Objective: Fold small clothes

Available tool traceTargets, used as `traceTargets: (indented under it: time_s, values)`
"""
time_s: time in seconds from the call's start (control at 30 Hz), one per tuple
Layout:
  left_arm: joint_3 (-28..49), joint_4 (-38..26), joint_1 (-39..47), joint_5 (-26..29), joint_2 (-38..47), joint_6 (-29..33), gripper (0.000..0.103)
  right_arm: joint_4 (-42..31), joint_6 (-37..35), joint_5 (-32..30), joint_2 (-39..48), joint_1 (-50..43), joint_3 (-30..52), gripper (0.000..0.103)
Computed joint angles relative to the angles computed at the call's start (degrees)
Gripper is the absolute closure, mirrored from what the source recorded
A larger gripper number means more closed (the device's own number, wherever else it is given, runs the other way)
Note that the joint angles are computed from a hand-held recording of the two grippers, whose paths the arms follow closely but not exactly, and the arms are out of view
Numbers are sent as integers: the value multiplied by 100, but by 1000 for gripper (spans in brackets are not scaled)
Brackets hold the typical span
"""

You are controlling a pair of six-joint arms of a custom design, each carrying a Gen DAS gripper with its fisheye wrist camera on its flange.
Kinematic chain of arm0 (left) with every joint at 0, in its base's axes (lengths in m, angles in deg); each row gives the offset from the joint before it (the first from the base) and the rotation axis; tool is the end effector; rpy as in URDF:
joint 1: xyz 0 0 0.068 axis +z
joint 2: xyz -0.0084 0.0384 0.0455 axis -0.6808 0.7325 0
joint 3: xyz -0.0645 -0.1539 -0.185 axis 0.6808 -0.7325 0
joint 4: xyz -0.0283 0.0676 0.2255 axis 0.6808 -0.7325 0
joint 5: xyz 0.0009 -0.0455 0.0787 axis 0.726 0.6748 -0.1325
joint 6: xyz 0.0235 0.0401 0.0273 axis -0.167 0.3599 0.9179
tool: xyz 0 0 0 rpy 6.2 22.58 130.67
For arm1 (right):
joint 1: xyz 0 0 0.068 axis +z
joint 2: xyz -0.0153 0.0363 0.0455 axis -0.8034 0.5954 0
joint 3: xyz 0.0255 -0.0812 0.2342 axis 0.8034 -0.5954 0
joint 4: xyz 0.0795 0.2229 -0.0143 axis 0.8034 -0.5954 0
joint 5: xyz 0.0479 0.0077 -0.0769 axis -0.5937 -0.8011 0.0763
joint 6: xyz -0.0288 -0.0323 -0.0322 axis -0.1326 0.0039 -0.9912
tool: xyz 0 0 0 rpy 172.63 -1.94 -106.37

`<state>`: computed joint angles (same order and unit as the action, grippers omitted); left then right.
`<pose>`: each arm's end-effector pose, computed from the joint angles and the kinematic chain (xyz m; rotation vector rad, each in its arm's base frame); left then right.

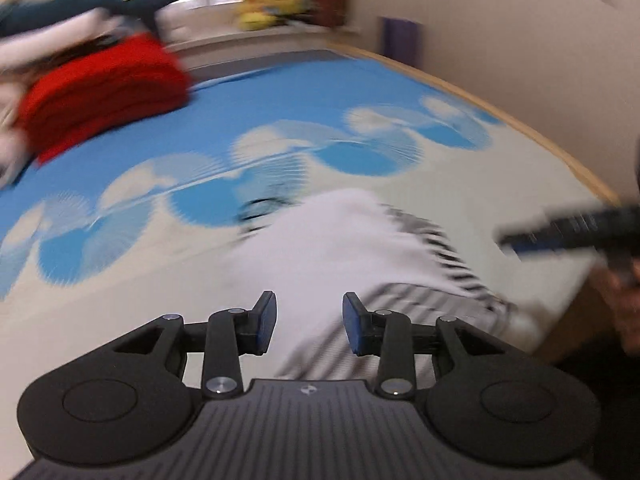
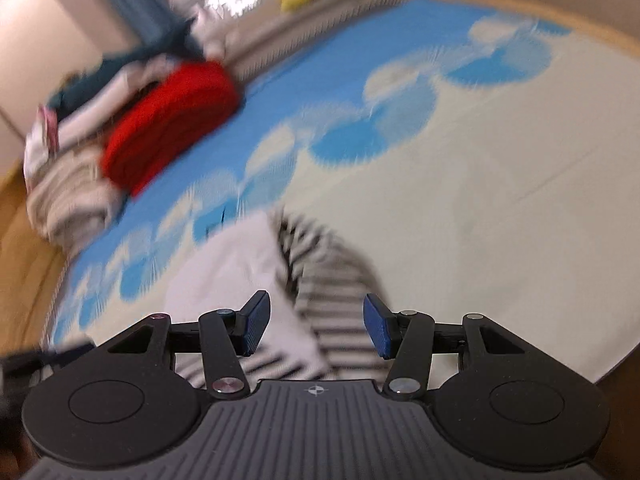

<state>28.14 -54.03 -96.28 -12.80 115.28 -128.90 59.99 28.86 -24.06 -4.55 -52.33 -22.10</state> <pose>0.1341 -0.1465 0.2277 -0.0112 2.3472 -0.0034 0.2273 0.0225 0.1786 -0.0687 2.4405 0.7269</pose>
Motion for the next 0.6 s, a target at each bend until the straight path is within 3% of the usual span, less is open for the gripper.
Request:
traceTargets:
  time_s: [0.07, 0.1, 0.17, 0.23, 0.33, 0.43, 0.47, 0.53, 0.6]
  values:
    - [-661, 146, 481, 277, -617, -461, 63, -53, -32, 343, 224, 334, 49, 49]
    - [-560, -85, 788, 648, -766, -678, 63, -58, -49, 502, 253, 451, 29, 49]
    - [-756, 67, 782, 617, -1220, -644, 62, -90, -123, 767, 363, 642, 21, 49]
    - [-688, 30, 808, 735, -1087, -647, 61, -179, -275, 811, 567, 720, 48, 49]
    - [-694, 268, 1059, 1358, -724, -609, 61, -389, -609, 761, 779, 879, 63, 49]
    - [-566, 442, 771, 1265, -279, -596, 60, -412, -952, 1125, 751, 1233, -10, 51]
    - [-553, 542, 715, 1245, -159, -619, 57, -432, -1062, 1181, 664, 1305, -67, 57]
    - [-629, 777, 705, 1241, -46, -693, 53, -453, -1316, 1111, 415, 1286, -191, 102]
    - [-681, 983, 797, 1315, 55, -775, 51, -541, -1464, 828, -5, 1038, -339, 103]
